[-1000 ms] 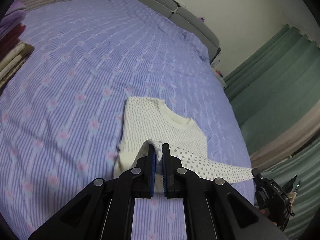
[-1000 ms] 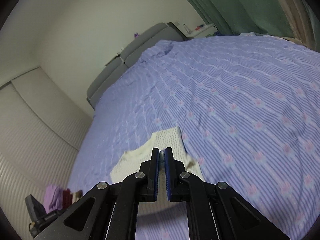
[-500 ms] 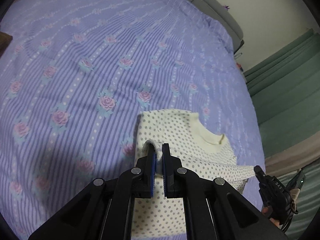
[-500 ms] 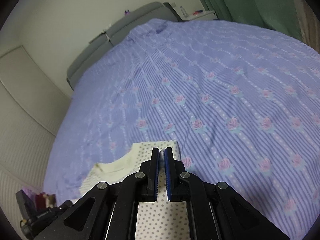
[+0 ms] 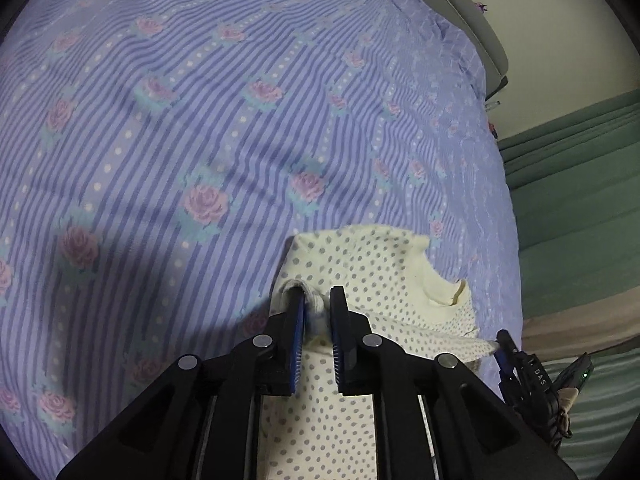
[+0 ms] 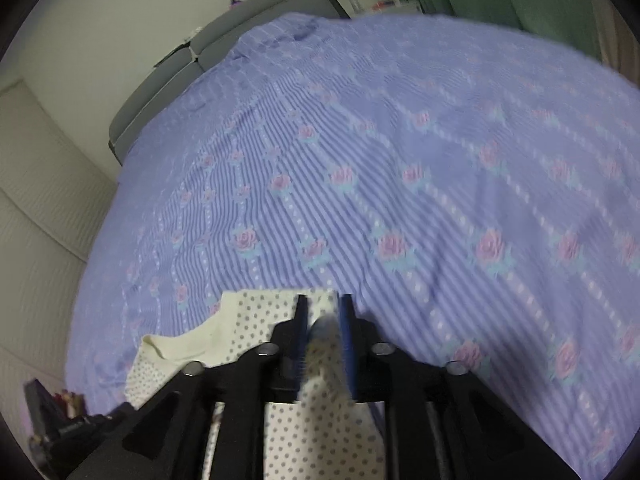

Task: Fold small clothes
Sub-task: 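Lift the hem with both tools and fold it toward the collar, then open both tools and release the folded shirt onto the bedspread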

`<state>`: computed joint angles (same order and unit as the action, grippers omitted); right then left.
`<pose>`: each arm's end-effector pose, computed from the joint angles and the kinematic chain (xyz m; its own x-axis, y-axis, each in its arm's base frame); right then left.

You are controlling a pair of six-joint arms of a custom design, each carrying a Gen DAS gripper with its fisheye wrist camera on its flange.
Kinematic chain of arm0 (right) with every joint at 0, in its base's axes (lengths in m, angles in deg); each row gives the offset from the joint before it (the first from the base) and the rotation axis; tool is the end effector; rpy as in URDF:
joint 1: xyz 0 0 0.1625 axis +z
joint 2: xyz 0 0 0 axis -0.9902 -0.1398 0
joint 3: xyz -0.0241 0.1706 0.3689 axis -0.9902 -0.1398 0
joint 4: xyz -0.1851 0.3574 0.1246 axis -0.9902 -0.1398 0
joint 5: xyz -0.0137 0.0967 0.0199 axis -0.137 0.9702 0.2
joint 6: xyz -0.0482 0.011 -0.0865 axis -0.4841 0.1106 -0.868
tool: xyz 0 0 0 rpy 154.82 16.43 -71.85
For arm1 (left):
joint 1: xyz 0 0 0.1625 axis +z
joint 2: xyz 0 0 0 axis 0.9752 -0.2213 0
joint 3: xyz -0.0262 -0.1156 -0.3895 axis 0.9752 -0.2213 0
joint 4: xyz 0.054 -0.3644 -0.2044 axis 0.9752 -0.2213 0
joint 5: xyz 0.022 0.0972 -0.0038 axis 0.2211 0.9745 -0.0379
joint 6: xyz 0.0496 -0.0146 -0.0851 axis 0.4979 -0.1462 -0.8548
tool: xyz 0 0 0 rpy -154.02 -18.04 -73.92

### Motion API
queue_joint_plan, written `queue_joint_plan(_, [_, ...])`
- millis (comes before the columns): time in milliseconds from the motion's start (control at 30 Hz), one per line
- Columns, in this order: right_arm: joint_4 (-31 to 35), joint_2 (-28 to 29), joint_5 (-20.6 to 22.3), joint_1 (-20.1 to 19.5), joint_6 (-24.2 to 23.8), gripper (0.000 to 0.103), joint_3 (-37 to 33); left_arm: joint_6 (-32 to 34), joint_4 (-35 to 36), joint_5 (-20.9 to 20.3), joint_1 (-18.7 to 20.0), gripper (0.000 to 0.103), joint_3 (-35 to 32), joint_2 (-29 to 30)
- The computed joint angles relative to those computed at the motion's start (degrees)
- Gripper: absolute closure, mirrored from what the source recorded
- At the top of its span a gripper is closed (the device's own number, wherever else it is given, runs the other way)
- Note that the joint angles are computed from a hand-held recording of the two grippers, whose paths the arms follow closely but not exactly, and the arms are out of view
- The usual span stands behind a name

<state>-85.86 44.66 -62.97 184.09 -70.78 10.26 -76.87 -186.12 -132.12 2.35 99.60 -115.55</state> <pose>0.2485 -0.7960 0.0719 -0.8928 0.3118 0.3251 -0.0271 0.6833 -0.7296 0.0112 -0.8325 0.2892 -0.9638 -0.2423 -0.1112 -0.1628 0.8652 -0.4742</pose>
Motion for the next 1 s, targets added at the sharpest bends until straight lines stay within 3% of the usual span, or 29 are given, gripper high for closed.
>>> queue_joint_plan(33, [-1.05,0.25,-0.60,0.31,-1.50,0.063,-0.31,0.12,-0.07,-0.43,-0.01,0.076,-0.20,-0.08])
queue_joint_plan(67, [-1.64,0.31,-0.66,0.49,-2.72,0.060,-0.51,0.34,-0.54,-0.21,-0.16,0.053,-0.19,-0.29])
queue_joint_plan(133, [-2.15,0.24,-1.47,1.06,-5.23,0.060,-0.65,1.70,-4.36,1.14,-0.71,0.035,1.55,-1.44])
queue_joint_plan(267, [-2.74,0.07,-3.76,2.22,-10.99,0.060,-0.31,8.06,-7.46,2.89,-1.83,0.034,3.89,-3.55])
queue_joint_plan(400, [-2.10,-0.84,-4.69,3.08,-16.63,0.060,1.62,21.19,-9.17,6.13,-3.18,0.034,8.39,-5.90])
queue_joint_plan(467, [-1.26,-1.65,-5.53,3.30,-18.56,0.060,3.32,23.33,-7.98,6.06,-3.22,0.035,10.30,-7.01])
queue_joint_plan(567, [-3.09,-3.51,-6.58,3.50,-19.90,0.060,8.13,24.41,-10.02,6.57,-3.08,0.035,17.23,-10.41])
queue_joint_plan(733, [-12.93,-7.31,-6.78,3.90,-22.73,0.060,19.57,21.38,-13.23,5.92,-2.45,0.035,26.57,-15.06])
queue_joint_plan(867, [-16.67,-8.47,-8.47,3.85,-23.45,0.060,24.50,19.10,-15.86,8.44,-2.13,0.035,29.80,-16.06])
queue_joint_plan(1000, [-16.41,-8.38,-11.15,3.16,-23.23,0.060,25.48,21.53,-18.02,12.59,-3.19,0.035,31.53,-16.32])
